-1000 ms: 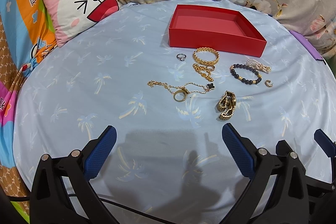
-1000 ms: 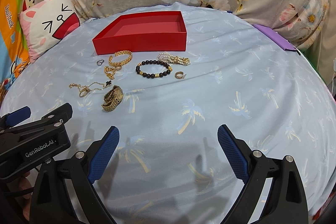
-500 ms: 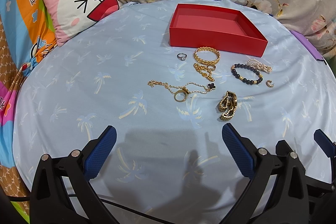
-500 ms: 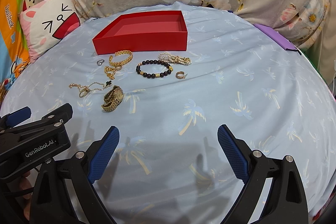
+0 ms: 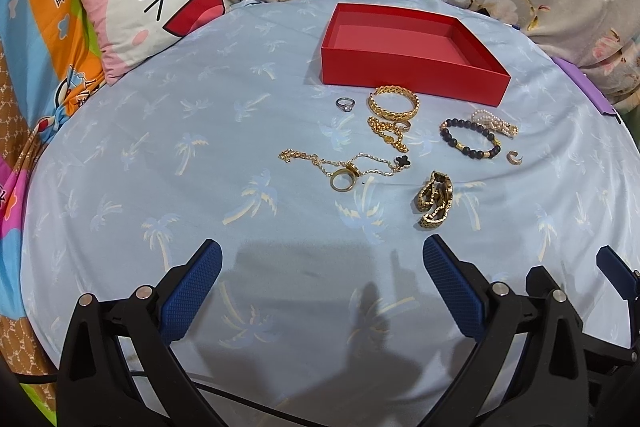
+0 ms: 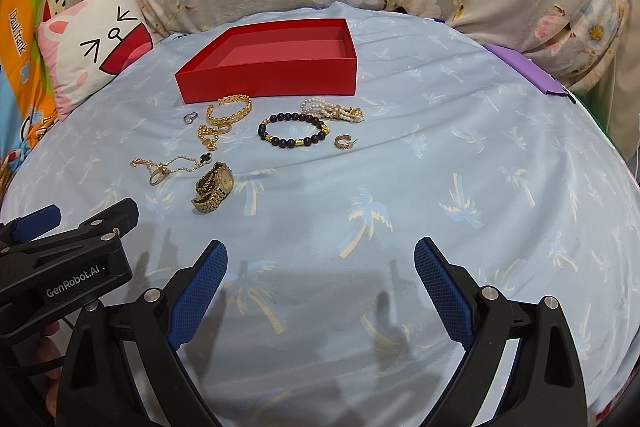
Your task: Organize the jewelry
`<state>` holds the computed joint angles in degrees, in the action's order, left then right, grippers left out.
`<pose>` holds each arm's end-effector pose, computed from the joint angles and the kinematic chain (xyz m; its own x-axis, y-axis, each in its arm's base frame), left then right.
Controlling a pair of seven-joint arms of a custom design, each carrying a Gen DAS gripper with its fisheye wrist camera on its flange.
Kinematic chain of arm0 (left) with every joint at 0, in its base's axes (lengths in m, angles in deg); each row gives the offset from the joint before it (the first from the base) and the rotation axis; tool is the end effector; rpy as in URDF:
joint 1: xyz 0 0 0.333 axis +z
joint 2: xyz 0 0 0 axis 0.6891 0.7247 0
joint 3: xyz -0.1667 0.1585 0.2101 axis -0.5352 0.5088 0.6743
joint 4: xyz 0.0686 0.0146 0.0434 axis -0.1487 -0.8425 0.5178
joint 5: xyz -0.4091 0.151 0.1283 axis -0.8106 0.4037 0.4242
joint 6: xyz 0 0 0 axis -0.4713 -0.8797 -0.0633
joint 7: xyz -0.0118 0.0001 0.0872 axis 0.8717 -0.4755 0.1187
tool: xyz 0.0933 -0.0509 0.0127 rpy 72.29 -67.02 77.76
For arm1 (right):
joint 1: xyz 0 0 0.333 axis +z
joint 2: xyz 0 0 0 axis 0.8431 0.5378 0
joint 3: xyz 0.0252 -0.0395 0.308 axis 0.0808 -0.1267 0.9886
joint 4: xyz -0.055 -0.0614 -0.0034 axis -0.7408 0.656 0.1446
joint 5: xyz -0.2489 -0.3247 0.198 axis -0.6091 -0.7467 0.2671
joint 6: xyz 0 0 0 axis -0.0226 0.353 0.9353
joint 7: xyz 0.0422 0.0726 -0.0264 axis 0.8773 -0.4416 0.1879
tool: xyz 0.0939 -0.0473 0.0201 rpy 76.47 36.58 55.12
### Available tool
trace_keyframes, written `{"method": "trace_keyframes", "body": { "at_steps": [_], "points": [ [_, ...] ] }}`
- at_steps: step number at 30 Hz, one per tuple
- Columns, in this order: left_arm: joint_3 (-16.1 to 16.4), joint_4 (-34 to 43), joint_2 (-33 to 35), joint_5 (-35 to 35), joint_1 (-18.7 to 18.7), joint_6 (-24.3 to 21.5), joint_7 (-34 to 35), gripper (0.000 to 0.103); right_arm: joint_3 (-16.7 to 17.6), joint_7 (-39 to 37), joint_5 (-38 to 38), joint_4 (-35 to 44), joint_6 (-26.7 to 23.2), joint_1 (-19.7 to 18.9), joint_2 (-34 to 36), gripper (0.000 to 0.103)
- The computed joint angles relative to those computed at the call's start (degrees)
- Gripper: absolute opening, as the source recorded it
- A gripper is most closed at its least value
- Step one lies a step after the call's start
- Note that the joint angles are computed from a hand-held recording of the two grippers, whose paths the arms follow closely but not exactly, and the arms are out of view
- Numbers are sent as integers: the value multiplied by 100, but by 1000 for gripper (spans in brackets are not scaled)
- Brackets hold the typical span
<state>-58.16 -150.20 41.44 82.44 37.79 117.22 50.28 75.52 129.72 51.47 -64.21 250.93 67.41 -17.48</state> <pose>0.5577 -0.2133 0.4251 0.2339 -0.9718 -0.0308 -0.7440 -0.1585 -0.6491 0.5601 0.1304 0.4263 0.1062 -0.9943 -0.0131 -0.7289 -0.0689 -0.6811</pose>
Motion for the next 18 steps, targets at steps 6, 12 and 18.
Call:
{"method": "trace_keyframes", "body": {
  "at_steps": [6, 12, 18],
  "points": [
    [89, -15, 129, -216, 28, 3, 174, 98, -60, -64, 215, 28, 71, 7, 87, 93],
    [181, 186, 385, -652, -52, 362, 749, 98, -113, -56, 248, 208, -23, -61, 265, 93],
    [292, 795, 968, -968, -239, 526, 1265, 98, -128, 100, 148, 344, -49, -191, 405, 93]
  ]
}}
